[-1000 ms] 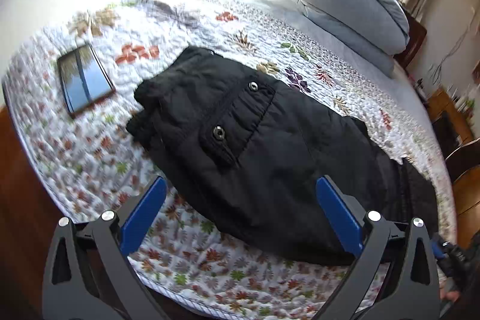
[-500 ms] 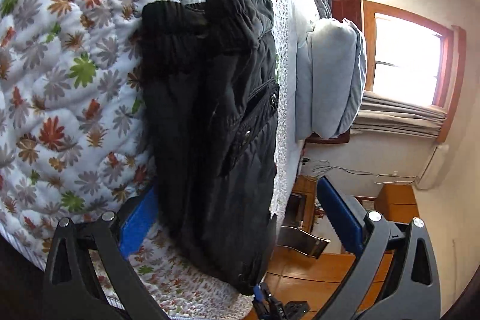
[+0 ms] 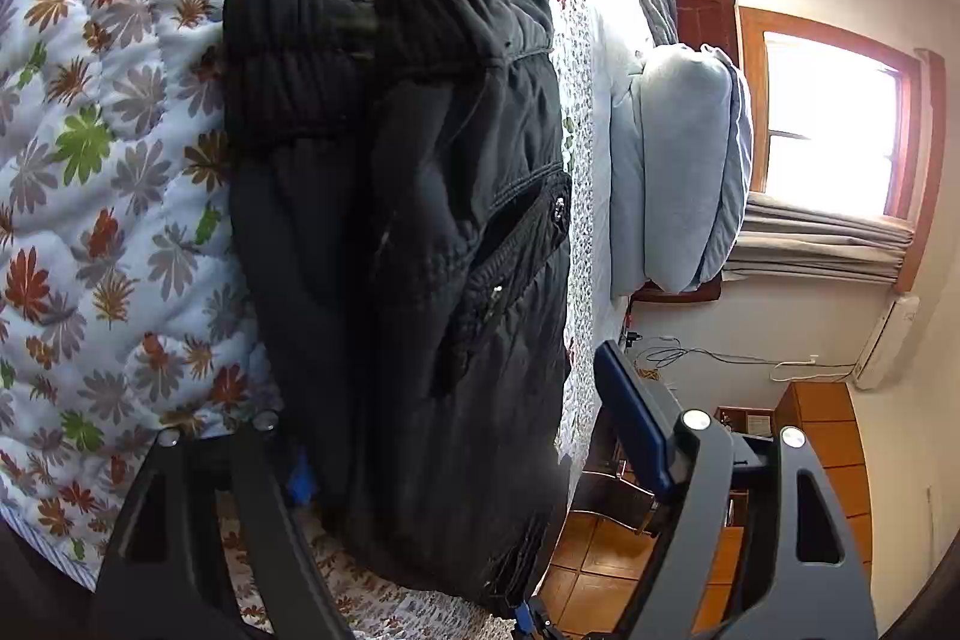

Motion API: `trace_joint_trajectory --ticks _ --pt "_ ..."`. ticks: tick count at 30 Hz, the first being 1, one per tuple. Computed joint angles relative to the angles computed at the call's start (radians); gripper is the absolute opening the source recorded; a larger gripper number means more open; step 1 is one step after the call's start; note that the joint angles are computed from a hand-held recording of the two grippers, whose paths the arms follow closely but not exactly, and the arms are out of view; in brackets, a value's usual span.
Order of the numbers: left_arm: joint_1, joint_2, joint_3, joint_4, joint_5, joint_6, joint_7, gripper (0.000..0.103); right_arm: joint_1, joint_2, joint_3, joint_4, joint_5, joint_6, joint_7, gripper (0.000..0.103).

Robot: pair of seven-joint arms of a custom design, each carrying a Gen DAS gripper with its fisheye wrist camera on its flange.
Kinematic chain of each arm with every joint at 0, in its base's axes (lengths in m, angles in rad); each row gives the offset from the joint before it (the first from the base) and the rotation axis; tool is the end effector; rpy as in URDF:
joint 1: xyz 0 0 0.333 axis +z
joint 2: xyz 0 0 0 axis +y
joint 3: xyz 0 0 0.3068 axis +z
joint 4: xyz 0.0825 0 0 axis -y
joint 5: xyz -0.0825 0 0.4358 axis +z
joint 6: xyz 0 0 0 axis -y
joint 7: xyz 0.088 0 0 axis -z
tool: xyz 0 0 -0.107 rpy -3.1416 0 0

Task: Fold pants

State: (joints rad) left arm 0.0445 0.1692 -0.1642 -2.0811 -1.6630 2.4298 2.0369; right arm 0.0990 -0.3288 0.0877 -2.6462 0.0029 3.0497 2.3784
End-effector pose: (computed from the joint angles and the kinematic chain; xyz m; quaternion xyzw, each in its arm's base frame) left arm 0.6270 -0.0774 0.3265 0.7673 -0.3407 0.4738 0.2659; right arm 0.4836 0.0905 0.3933 -0.4284 0.8298 -0.1145 0.3389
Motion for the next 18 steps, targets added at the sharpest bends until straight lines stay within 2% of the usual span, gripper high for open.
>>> trace_joint_trajectory --ticks 4,6,7,8,14,18 --pt "0.004 0.009 0.002 0.011 0.029 -0.004 -0.035 0.072 -0.001 0.002 0.001 -0.001 -0.004 0.002 -0.001 0.05" --pt "0.002 0.011 0.004 0.015 0.093 0.009 -0.079 0.059 0.0 0.002 0.001 -0.001 -0.002 0.003 0.001 0.05" --pt "0.0 0.012 0.004 0.016 0.13 0.017 -0.104 0.046 0.003 0.002 -0.003 -0.002 0.0 0.004 -0.001 0.05" --pt "0.002 0.014 0.005 0.016 0.157 0.021 -0.12 0.028 0.006 0.001 -0.005 -0.003 0.003 0.006 -0.003 0.05" --pt "-0.002 0.002 -0.012 0.01 0.119 0.082 -0.068 0.014 0.032 -0.004 -0.03 -0.011 0.032 0.015 -0.028 0.05" --pt "-0.027 -0.029 -0.019 0.018 0.103 0.138 0.04 0.012 0.047 -0.007 -0.045 -0.02 0.059 0.029 -0.045 0.05"
